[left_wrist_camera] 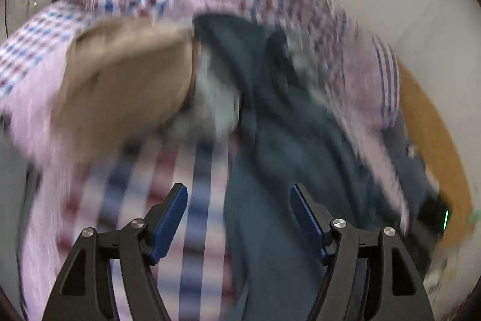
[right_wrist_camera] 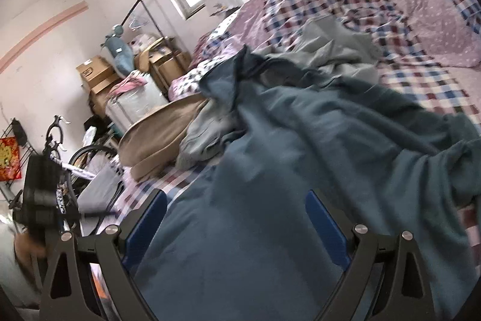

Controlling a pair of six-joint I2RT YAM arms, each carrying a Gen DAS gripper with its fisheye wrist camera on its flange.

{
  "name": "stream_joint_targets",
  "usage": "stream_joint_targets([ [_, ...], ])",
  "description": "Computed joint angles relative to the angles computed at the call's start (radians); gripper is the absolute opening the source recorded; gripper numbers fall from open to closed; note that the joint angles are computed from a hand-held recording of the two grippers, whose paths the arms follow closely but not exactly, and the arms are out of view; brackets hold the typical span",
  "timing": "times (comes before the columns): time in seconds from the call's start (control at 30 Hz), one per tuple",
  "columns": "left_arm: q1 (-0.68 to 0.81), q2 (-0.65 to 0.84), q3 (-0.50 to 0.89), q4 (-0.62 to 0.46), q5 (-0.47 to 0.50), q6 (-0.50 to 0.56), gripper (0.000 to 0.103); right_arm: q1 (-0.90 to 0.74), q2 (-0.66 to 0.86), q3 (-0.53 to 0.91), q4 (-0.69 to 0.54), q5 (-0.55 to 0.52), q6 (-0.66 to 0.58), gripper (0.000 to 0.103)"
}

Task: Fold clothes

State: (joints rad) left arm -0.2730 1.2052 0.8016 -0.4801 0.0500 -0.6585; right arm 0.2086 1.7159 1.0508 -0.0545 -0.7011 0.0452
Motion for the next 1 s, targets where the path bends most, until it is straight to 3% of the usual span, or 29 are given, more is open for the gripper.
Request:
stream_joint_targets([
  [0.13,-0.223,-0.074,-0.149,0.001,-0.090,-0.149,0.074,0.028,0.005,-0.016,0.000,0.016,-0.008,0.096],
  [0.2,-0.297,-0.060,-0.175,0.000,-0.129,-0.210,0.054,0.038,0.006,-0.020,-0.003,0.032,-0.017,0.096],
  [0.23,-0.320,-0.056,-0.191,-0.005,-0.143,-0.252,0.034,0.042,0.007,-0.021,-0.002,0.038,-0.020,0.096],
  [0.27,-0.334,-0.058,-0.212,-0.001,-0.149,-0.292,0.022,0.045,0.007,-0.021,-0.002,0.042,-0.021,0.096],
  [0.37,-0.377,-0.089,-0.269,0.023,-0.185,-0.398,0.004,0.046,0.004,-0.020,-0.009,0.046,-0.027,0.096],
  [0.47,-0.527,-0.231,-0.308,-0.022,-0.356,-0.560,0.003,0.047,-0.005,-0.021,-0.017,0.050,-0.041,0.096],
  [0.53,-0.703,-0.299,-0.293,-0.122,-0.530,-0.723,0.003,0.052,-0.006,-0.020,-0.016,0.051,-0.046,0.096],
  [0.57,-0.753,-0.302,-0.285,-0.169,-0.560,-0.787,0.003,0.054,-0.006,-0.020,-0.017,0.053,-0.048,0.096],
  [0.7,-0.678,-0.327,-0.380,-0.173,-0.369,-0.882,0.007,0.066,-0.015,-0.028,-0.025,0.070,-0.067,0.096],
  [0.73,-0.643,-0.351,-0.396,-0.170,-0.335,-0.893,0.013,0.067,-0.018,-0.030,-0.024,0.071,-0.070,0.096],
  [0.8,-0.638,-0.383,-0.391,-0.193,-0.356,-0.899,0.026,0.069,-0.023,-0.034,-0.023,0.074,-0.075,0.096],
  [0.87,-0.671,-0.411,-0.384,-0.217,-0.405,-0.924,0.055,0.068,-0.022,-0.034,-0.022,0.073,-0.074,0.096],
  [1.0,-0.665,-0.483,-0.422,-0.182,-0.426,-0.937,0.061,0.066,-0.016,-0.029,-0.027,0.077,-0.073,0.096],
])
